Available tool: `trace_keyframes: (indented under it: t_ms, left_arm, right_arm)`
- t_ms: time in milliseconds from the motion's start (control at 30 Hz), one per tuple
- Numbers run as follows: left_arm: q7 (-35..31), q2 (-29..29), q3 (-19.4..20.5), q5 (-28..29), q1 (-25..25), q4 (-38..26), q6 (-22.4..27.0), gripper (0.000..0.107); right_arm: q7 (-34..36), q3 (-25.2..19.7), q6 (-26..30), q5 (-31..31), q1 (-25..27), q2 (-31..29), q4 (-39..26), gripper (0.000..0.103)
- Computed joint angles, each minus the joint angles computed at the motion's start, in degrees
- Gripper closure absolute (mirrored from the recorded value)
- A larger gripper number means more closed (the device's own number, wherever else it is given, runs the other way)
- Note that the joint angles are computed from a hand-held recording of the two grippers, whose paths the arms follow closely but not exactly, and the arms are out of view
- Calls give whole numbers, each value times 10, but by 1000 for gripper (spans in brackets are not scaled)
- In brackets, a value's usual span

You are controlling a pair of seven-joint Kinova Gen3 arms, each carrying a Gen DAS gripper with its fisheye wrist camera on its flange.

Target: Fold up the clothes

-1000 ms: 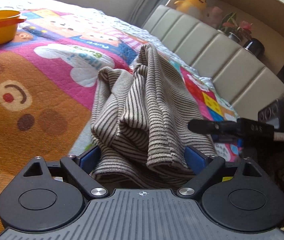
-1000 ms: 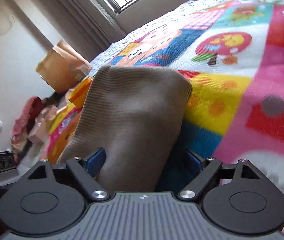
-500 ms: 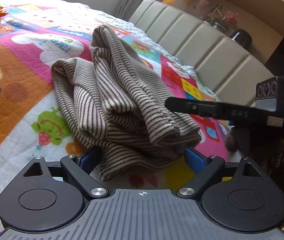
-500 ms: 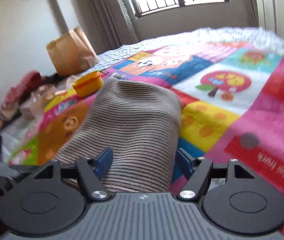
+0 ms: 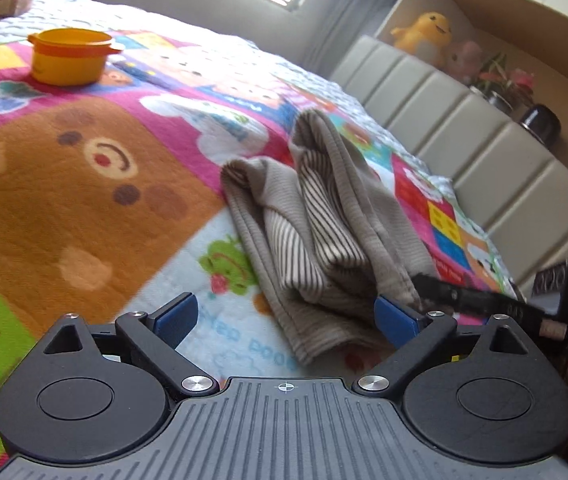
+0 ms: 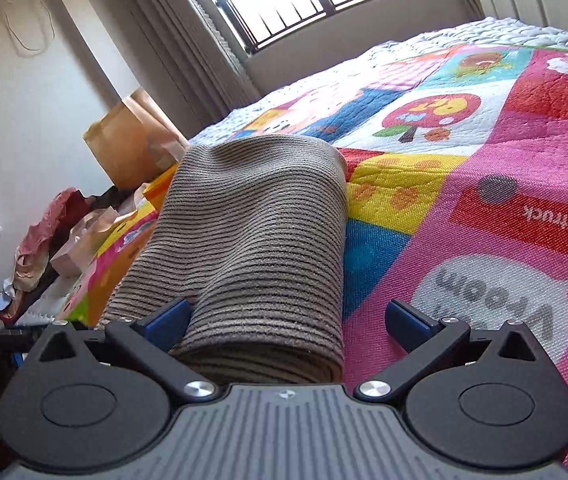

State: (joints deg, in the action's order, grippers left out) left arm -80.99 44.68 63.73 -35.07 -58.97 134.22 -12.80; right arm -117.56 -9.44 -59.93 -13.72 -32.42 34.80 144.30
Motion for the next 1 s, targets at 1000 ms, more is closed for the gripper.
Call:
trace_keyframes:
  t_ms: [1000]
  left_arm:
    - [98, -49, -220, -57, 190, -47, -111, 6]
  right_arm:
    - [75, 8, 81, -15, -21, -70, -8, 0]
